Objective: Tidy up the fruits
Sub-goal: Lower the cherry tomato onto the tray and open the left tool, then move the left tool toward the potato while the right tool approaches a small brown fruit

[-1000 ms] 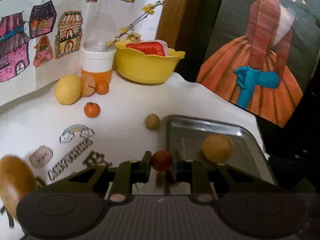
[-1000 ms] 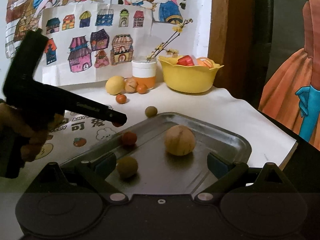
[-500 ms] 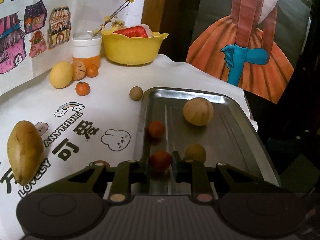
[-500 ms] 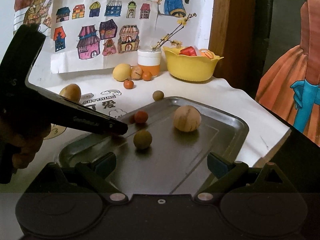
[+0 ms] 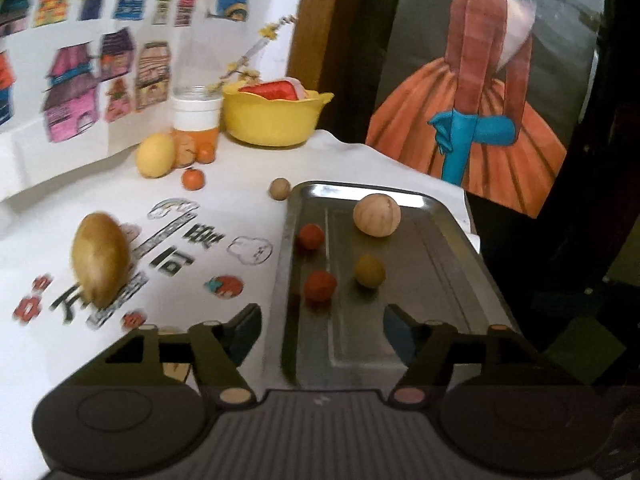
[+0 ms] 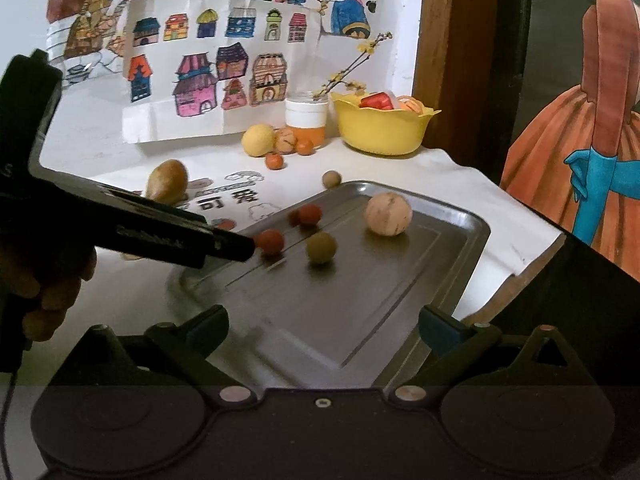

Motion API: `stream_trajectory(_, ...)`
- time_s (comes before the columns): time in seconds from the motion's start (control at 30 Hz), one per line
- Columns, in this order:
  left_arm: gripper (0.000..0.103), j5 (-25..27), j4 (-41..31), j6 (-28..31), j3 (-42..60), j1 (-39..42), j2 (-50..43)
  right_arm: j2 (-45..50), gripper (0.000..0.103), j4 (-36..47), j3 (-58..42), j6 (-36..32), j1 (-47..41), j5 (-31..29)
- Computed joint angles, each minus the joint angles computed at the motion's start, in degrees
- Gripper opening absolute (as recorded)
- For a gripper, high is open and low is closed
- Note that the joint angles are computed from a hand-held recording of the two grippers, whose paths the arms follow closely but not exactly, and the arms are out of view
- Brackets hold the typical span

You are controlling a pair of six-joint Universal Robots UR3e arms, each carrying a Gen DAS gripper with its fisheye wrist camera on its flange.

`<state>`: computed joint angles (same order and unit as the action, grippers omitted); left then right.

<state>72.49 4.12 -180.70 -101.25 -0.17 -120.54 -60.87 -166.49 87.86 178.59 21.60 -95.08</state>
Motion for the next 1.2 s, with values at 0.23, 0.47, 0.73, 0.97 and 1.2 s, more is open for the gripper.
stream_trajectory(0.23,0.083,-1.9,5.2,1.8,-14.6,4.6,8.5,-1.8,0.102,2.1,1.7,3.9,3.7,-0.8)
stream_trajectory(0.47,0.088,-5.1,7.4,4.7,-25.2,11.2,15.5,-0.6,0.102,6.2,-1.6,5.3,7.5,-1.3)
stream_trajectory(0.73,0.091,-6.5,8.0,7.4,-30.4,16.9,19.3,4.6,0.102,10.3,-11.2,4.7,10.3,-0.4)
stream_trajectory(0.97,0.094,-6.7,7.6,8.4,-30.5,20.1,20.0,11.4,0.102,14.7,-23.7,2.2,11.5,1.0)
stream_trajectory(1.2,0.098,-6.0,7.3,8.1,-27.9,21.8,18.5,19.2,0.102,20.3,-38.2,-0.5,11.5,2.5)
